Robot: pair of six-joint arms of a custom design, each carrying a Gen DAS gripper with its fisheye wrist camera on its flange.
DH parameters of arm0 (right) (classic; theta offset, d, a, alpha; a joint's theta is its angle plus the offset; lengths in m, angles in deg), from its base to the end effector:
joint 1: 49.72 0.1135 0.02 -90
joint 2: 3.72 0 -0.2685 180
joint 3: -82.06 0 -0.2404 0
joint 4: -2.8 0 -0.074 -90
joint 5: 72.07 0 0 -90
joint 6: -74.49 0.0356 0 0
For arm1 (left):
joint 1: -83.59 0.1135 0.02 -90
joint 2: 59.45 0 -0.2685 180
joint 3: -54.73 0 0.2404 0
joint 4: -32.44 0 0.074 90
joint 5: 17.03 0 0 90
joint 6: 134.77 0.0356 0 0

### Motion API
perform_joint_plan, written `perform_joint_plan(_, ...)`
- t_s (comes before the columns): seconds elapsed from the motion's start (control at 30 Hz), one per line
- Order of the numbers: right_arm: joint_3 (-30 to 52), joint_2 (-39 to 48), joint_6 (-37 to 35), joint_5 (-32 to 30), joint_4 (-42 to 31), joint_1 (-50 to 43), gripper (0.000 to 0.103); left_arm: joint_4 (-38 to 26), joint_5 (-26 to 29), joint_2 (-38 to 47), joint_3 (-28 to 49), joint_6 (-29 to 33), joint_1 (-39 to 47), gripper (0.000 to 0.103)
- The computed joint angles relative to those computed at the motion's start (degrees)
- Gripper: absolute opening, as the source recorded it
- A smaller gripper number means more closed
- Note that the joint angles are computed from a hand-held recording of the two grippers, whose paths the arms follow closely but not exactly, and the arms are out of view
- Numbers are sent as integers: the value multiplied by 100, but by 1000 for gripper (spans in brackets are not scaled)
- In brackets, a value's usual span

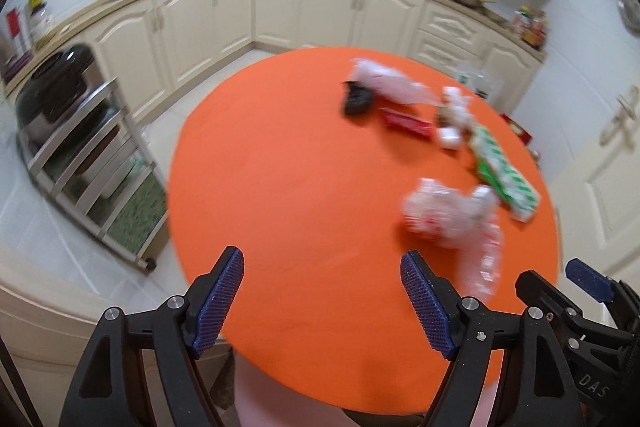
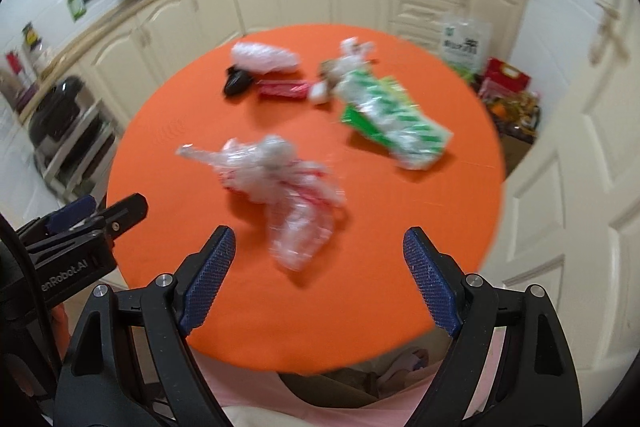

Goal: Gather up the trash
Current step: 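Grasp the clear red-printed plastic bag with the right tool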

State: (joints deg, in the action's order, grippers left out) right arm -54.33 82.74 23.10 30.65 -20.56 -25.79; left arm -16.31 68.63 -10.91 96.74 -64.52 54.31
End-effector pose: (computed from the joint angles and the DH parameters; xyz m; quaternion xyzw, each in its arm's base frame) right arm 0.2075 0.0835 0.1185 0.1469 0.9616 0.0137 0.2314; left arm 0.1264 -0.0678 0.1974 0.0680 0.9514 -0.0908 0.2863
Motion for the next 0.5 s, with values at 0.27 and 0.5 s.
perform_joint_plan(0.27,1260,1679,-540,-35,101,151,85,763,870,1040,-16,963,1891,77)
perform_joint_plan(0.5,2156,2914,-868,-33,-60,-23,86,1532,992,2312,197,932,2179,77)
